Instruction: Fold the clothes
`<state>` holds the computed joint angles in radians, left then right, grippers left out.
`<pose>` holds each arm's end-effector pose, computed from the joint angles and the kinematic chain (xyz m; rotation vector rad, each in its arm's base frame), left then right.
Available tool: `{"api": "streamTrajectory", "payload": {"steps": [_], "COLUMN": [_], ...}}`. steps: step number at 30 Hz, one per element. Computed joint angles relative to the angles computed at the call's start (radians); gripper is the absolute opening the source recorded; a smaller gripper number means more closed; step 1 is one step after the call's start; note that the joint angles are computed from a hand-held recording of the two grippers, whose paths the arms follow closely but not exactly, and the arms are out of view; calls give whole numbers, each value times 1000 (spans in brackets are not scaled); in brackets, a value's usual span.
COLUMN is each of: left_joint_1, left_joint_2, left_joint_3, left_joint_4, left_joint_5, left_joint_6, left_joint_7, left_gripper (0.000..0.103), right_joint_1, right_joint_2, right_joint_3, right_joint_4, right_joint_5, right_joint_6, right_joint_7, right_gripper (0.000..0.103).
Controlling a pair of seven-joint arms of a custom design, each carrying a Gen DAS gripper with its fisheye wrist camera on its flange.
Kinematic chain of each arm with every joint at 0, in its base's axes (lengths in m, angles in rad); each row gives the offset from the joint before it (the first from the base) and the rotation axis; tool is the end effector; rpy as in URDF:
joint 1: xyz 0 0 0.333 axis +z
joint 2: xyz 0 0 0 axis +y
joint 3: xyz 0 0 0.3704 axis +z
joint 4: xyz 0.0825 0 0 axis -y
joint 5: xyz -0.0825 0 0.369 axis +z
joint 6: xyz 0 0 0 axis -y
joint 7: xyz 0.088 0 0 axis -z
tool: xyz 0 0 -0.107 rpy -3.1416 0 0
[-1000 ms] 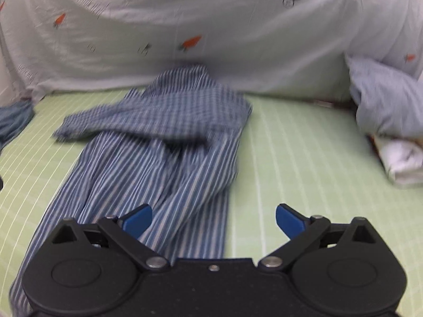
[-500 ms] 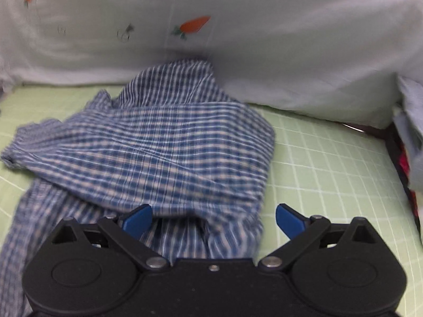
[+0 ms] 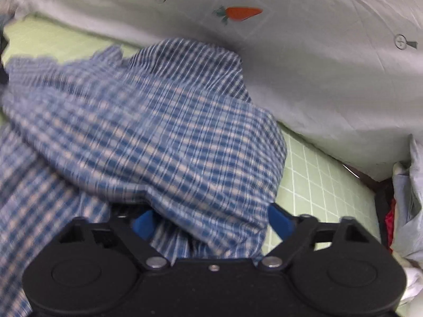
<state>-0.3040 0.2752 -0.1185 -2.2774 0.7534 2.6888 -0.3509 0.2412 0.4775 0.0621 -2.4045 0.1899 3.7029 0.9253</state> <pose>0.4916 -0.2435 0.3089 -2.6708 1.0136 -0.3700 0.5366 0.1395 0.2792 -2.3080 1.0388 -0.8966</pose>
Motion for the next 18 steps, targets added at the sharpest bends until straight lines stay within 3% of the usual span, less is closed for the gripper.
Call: {"api": "streamTrajectory", "payload": {"steps": [2, 4, 5, 9, 11, 14, 18], "left_joint_1": [-5, -8, -9, -8, -7, -11, -23], "left_joint_2": [5, 11, 13, 18, 16, 7, 13], "left_joint_3": [8, 10, 9, -1, -3, 2, -6], "left_joint_4": [6, 16, 20, 35, 30, 13, 24], "left_joint_5": [15, 25, 26, 19, 22, 47, 64], "left_joint_6": [-4, -22, -32, -72, -66, -36, -61], "left_joint_7": [-17, -19, -17, 8, 11, -19, -9], "left_gripper": [87, 86, 86, 81, 81, 80, 75], "right_joint_1": [-56, -120, -150, -245, -270, -253, -239], "right_joint_2": [-2, -4, -4, -6, -3, -7, -13], "right_joint_3": [44, 89, 110, 173, 189, 171, 154], "right_joint_4": [3, 10, 14, 28, 46, 48, 40], "right_joint_5": [-45, -117, -154, -280, -323, -332, -340], "right_joint_6": [11, 6, 4, -13, -39, -51, -65], "right_joint_7": [67, 144, 185, 358, 423, 456, 472], "right_gripper": [69, 54, 39, 16, 15, 15, 15]}}
